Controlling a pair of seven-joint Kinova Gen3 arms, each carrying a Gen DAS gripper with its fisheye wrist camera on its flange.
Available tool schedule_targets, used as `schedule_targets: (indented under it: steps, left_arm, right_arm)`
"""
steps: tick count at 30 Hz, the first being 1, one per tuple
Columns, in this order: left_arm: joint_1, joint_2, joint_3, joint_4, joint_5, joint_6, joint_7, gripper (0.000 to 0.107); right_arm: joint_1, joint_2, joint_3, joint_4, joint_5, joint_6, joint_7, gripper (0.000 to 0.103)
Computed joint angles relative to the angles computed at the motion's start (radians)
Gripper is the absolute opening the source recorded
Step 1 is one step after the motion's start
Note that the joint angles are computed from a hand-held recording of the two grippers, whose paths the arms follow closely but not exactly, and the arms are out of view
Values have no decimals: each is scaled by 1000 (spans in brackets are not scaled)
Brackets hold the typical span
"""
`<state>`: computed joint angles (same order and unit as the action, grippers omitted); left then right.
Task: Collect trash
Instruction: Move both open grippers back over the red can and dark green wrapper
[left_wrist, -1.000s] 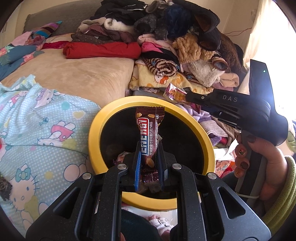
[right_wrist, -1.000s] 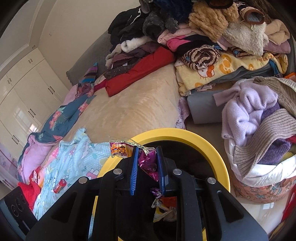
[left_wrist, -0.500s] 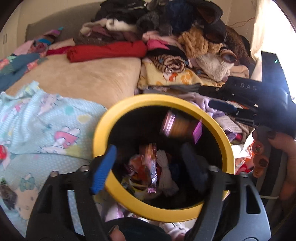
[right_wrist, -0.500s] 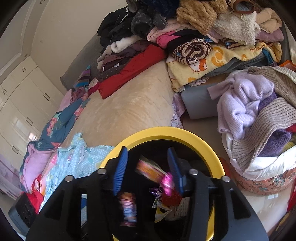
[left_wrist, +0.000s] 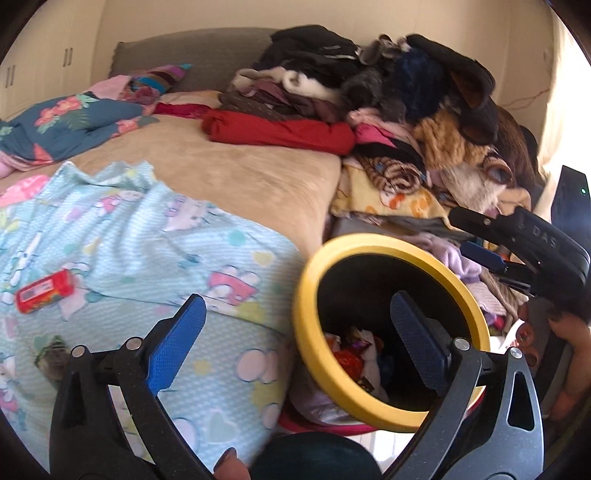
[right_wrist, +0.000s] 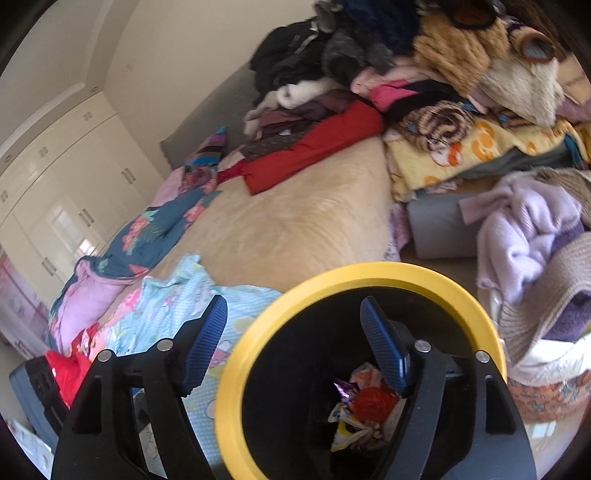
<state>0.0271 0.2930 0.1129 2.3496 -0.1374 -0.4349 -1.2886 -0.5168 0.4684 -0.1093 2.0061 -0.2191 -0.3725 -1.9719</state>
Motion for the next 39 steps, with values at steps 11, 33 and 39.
schedule_targets:
  steps: [11,33,39]
  left_arm:
    - [-81,-55,-30,49,-59,-57,61,92]
    - [-304,-102,-115,114,-246,-109,151,92]
    - [-385,-86,-130,105,-323,-121,175,92]
  right_arm:
    - [-42,16,-36,-40,71,-30,66,73]
    - [-183,88,-40,-205,113,134,200,73]
    - [-183,121,-86,-278,163,213,235,74]
